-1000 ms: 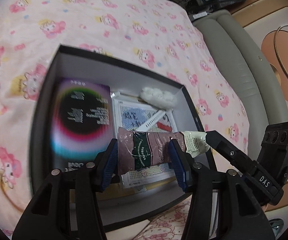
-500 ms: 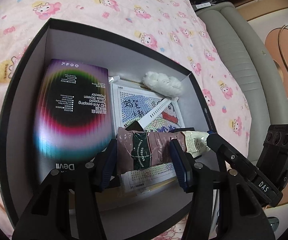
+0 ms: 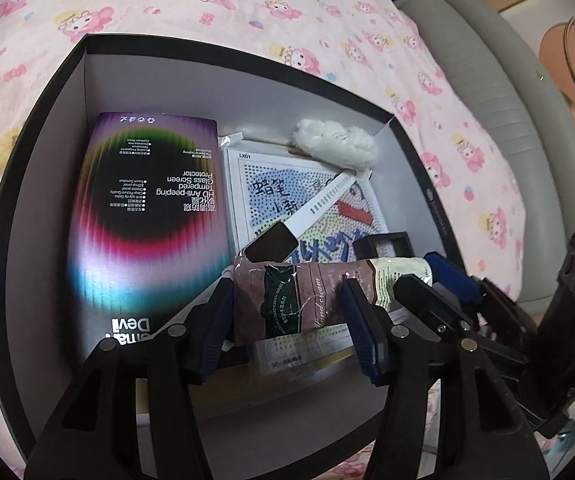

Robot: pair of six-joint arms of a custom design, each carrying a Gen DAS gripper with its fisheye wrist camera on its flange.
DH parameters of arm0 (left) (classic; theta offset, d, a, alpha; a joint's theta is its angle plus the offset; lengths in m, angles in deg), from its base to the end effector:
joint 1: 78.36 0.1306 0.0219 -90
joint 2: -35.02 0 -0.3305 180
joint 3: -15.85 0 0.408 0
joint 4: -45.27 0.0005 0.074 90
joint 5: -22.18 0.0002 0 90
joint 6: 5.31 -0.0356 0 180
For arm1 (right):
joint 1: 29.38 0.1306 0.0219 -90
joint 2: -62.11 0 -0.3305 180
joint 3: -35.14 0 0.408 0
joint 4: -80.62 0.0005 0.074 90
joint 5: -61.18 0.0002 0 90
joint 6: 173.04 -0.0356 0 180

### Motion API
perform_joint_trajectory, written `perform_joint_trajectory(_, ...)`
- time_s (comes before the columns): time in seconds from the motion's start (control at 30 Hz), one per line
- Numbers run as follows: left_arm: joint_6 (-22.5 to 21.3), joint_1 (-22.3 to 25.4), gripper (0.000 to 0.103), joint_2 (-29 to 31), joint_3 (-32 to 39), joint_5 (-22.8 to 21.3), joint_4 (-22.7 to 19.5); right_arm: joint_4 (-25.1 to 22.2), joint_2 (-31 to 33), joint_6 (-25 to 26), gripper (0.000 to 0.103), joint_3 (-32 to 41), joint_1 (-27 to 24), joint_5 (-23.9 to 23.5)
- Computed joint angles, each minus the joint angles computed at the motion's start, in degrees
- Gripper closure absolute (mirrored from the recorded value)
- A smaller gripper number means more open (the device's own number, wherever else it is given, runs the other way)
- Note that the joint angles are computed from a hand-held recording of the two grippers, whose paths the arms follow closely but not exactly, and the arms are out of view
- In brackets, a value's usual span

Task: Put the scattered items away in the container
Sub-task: 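Carry the brown tube and lotion bottle over the black box with both tools, then lower the brown tube with the left tool while the right tool lowers the lotion bottle into the box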

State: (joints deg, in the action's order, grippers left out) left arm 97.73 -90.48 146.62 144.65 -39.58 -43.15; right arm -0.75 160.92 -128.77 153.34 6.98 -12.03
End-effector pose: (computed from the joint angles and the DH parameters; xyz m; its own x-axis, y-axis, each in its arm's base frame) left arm 0.5508 -0.1360 0.4587 -0.9771 0.0065 -0.2126 0.1164 0.8528 -0.5091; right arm 0.4155 0.2925 0.4971 -0.8244 0.2443 -0.5105 0.1891 0.9691 0.1584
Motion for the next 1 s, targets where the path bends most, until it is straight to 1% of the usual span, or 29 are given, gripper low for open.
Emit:
perform_joint_trajectory(0.07, -0.4, -0.5, 0.048, 0.6, 1.0, -1.7, -1.4, -0.3, 0.1, 0.1, 0.05, 0.2, 0.0, -0.2)
perform_joint_trajectory(0.2, -1.3, -0.5, 0.048, 1.2, 2.1, -1.5, -2.8, 1.1, -0.9, 0.3, 0.05, -0.9, -0.1, -1.4)
perform_joint_trajectory(0.3, -1.5, -0.5, 0.048, 1.6, 3.2, -2.5, -2.6, 4.0, -1.8, 0.0, 0.05, -1.7, -0.6, -3.2)
perform_joint_trajectory(0.37, -1.1, -0.4, 0.048, 2.1, 4.7, -3.8, -2.2, 4.8, -0.6, 1.5, 0.05, -0.4, -1.1, -3.1)
perform_joint_trajectory(0.4, -0.9, -0.4, 0.049, 2.5, 5.4, -4.4, -2.0, 3.8, 0.9, 2.2, 0.05, 1.3, -1.4, -3.0)
perform_joint_trajectory(0.43, -0.7, -0.5, 0.053, 3.1, 6.5, -5.5, -2.0, 2.4, 2.5, 2.7, 0.05, 3.1, -1.7, -3.2)
perform_joint_trajectory(0.47, -0.7, -0.7, 0.055, 4.0, 7.9, -7.2, -2.5, 1.4, 3.8, 3.0, 0.05, 4.6, -2.1, -3.6)
perform_joint_trajectory(0.5, -1.1, -1.0, 0.058, 4.9, 9.4, -9.1, -3.2, 0.6, 4.8, 3.1, 0.05, 5.6, -2.4, -4.3)
perform_joint_trajectory(0.57, -2.0, -1.6, 0.061, 6.5, 11.6, -12.1, -4.9, -2.3, 7.3, 3.1, 0.05, 8.4, -2.8, -4.7)
perform_joint_trajectory(0.63, -2.7, -1.9, 0.063, 7.5, 12.6, -13.1, -6.2, -4.1, 8.4, 3.6, 0.05, 9.5, -2.9, -4.3)
perform_joint_trajectory(0.77, -3.3, -1.9, 0.063, 7.4, 11.5, -11.6, -6.7, -4.1, 7.5, 4.0, 0.049, 8.4, -3.3, -5.6)
perform_joint_trajectory(0.87, -3.2, -1.9, 0.063, 6.2, 9.6, -10.3, -5.7, -3.6, 6.1, 4.1, 0.049, 7.0, -3.1, -6.1)
perform_joint_trajectory(0.93, -3.3, -1.7, 0.063, 5.1, 8.4, -9.1, -4.9, -2.6, 4.5, 3.1, 0.05, 5.3, -2.7, -6.5)
perform_joint_trajectory(1.0, -4.0, -1.7, 0.063, 4.0, 7.3, -7.7, -4.2, -0.6, 2.3, 1.1, 0.05, 3.0, -2.3, -6.0)
